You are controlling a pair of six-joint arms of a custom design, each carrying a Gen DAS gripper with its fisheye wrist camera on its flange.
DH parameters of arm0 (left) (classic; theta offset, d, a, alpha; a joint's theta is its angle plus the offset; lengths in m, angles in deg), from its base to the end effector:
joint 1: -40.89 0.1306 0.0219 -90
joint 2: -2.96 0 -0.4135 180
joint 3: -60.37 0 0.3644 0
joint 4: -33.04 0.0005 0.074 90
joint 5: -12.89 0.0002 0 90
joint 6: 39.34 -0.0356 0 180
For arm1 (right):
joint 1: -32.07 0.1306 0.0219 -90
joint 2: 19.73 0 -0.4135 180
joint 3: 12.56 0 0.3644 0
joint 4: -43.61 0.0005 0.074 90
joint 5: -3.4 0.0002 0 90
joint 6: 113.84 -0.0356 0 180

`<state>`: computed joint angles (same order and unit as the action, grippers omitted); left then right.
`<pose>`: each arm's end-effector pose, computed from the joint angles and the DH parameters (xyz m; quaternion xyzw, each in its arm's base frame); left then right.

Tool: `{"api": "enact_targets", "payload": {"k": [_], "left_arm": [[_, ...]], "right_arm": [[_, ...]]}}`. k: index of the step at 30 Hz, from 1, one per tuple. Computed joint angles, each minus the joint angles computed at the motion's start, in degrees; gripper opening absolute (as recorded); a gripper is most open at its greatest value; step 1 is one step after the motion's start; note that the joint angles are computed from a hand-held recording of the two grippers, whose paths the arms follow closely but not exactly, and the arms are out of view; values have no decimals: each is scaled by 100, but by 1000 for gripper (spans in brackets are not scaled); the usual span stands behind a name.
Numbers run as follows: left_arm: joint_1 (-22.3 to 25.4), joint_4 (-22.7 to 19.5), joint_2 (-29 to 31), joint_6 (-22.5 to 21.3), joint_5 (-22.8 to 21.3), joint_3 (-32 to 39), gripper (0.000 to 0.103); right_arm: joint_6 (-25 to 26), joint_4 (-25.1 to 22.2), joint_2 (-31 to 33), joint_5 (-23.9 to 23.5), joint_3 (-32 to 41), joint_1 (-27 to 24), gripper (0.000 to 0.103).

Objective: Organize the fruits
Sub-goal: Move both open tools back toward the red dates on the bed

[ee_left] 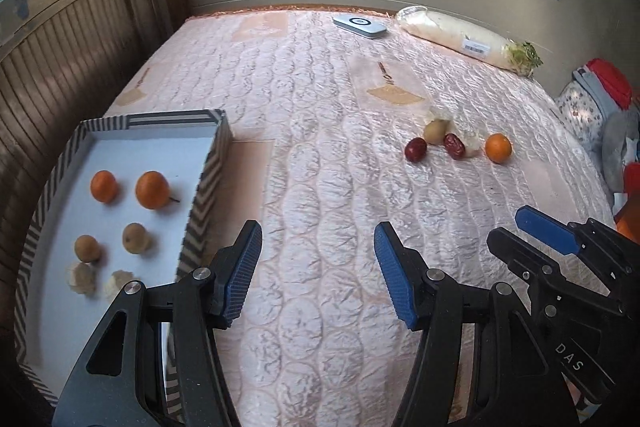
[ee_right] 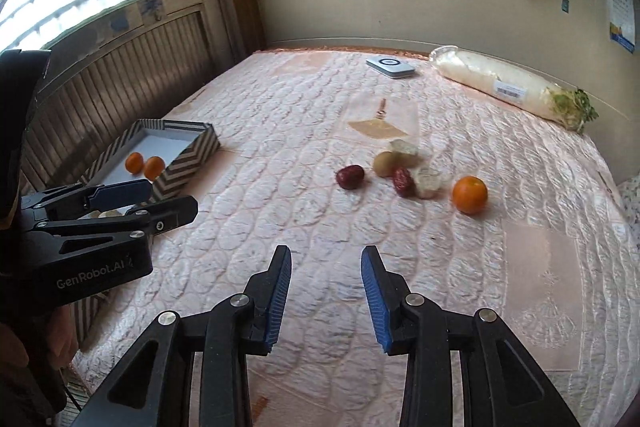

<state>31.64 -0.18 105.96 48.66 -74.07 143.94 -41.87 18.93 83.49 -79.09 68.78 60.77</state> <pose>0.5177 -0.0867 0.3251 0.1013 0.9416 -0.0453 0.3179 0.4670 0.2498 0.3178 -0.0621 0.9252 0.0906 0.3631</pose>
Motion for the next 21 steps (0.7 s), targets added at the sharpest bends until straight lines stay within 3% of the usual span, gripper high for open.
{"api": "enact_targets", "payload": {"k": [14,21], "left_arm": [[-596,-691,1259,2,25,1459,59],[-668,-667,1642,-28,-16,1839,59]], "right_arm": [[-69,107,-110,-311,-332,-702,35],[-61,86,-29,-439,-311,-803,35]]}}
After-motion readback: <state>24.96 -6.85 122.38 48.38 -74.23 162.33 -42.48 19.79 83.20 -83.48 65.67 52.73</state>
